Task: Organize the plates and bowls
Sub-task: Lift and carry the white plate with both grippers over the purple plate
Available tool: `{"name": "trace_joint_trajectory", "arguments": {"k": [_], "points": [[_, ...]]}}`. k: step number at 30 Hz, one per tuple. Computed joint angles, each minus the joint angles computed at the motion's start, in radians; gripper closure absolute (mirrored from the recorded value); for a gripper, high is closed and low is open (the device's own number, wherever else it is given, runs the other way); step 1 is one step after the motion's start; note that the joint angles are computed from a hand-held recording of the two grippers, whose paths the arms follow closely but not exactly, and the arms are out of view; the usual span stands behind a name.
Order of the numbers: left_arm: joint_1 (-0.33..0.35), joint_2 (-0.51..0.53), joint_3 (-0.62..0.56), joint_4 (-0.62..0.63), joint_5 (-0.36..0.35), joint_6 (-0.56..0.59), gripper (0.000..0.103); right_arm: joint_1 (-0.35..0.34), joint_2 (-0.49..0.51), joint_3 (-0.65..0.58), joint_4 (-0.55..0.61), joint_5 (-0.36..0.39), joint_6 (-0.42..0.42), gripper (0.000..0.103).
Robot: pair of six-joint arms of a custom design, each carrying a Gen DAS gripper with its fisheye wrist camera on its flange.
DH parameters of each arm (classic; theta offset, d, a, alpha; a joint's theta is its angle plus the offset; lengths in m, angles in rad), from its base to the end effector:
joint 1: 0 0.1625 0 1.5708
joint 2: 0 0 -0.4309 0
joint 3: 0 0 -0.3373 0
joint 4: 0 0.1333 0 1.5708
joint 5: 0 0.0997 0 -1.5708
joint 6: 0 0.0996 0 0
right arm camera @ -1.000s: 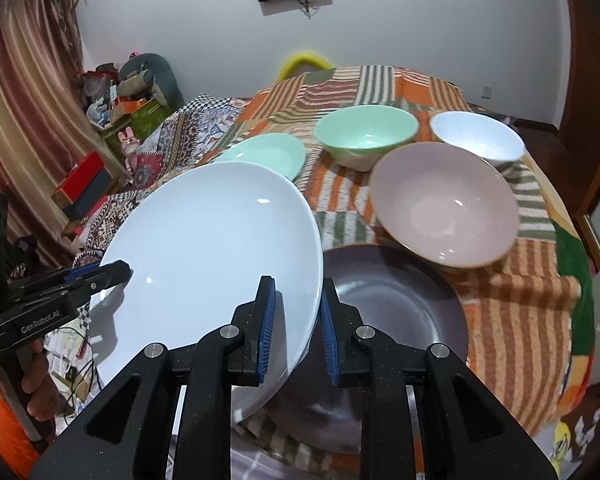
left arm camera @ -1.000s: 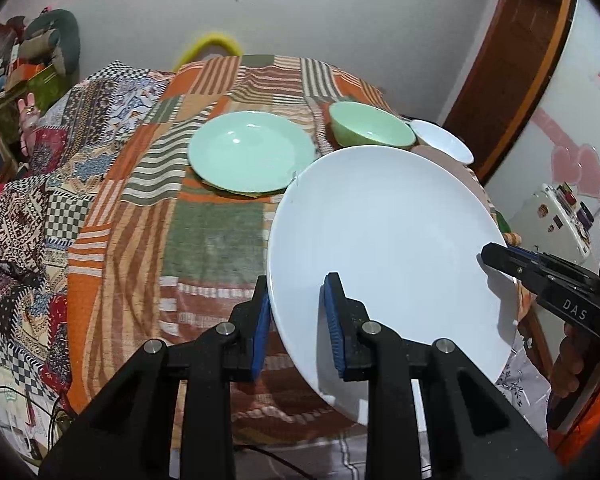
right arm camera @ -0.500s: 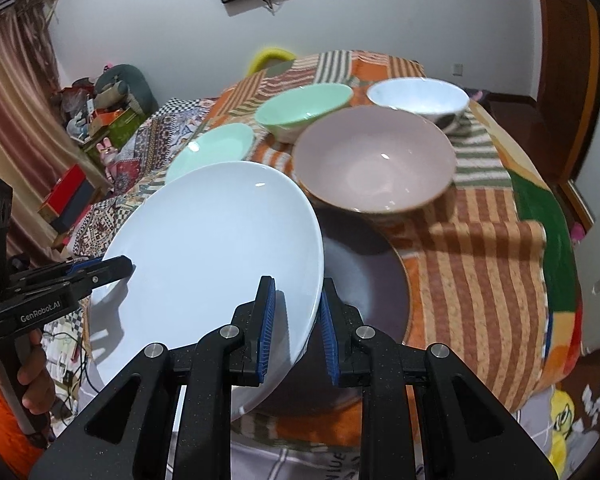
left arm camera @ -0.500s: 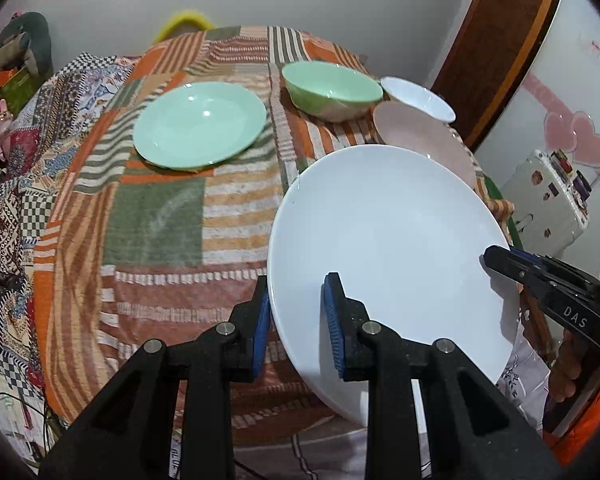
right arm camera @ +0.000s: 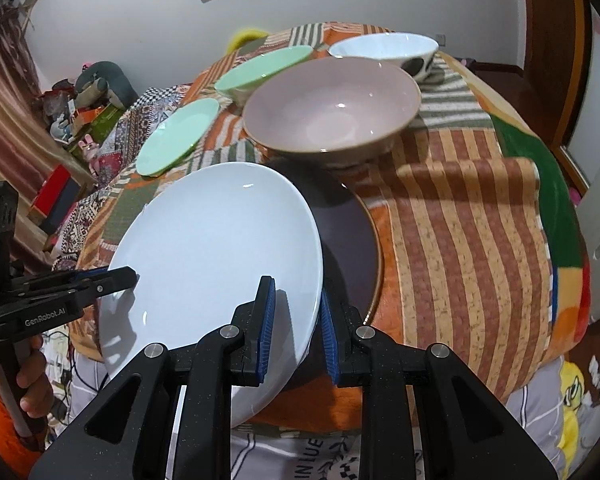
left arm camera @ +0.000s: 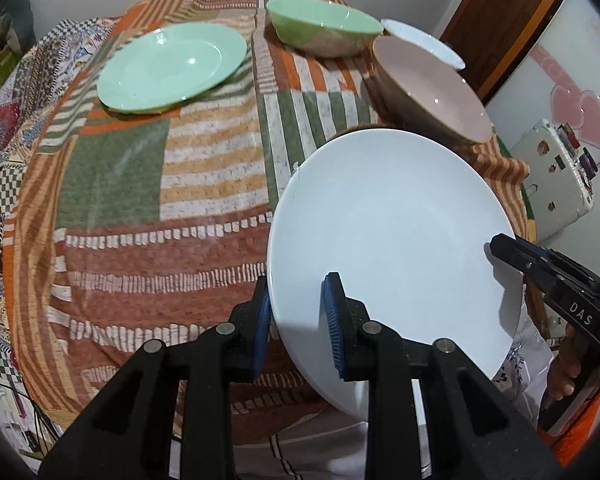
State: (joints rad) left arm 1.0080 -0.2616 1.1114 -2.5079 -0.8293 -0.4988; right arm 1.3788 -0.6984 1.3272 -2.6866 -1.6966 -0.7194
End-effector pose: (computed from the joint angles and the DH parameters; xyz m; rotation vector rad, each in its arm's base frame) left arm -0.2277 -0.7368 -0.0439 0.0373 2.4823 -0.5819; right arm -0.0221 -0.7467 0.2005 0.6792 -2.6819 0.5404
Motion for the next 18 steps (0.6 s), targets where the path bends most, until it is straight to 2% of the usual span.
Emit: {"name": "trace_joint_trajectory", "arguments": {"k": [18], "points": [[0.016, 0.091, -0.182, 0.108, 0.018, 0.034, 0.076, -0.012, 0.037, -0.079, 0.040, -0.025, 0.039, 0.083]]}}
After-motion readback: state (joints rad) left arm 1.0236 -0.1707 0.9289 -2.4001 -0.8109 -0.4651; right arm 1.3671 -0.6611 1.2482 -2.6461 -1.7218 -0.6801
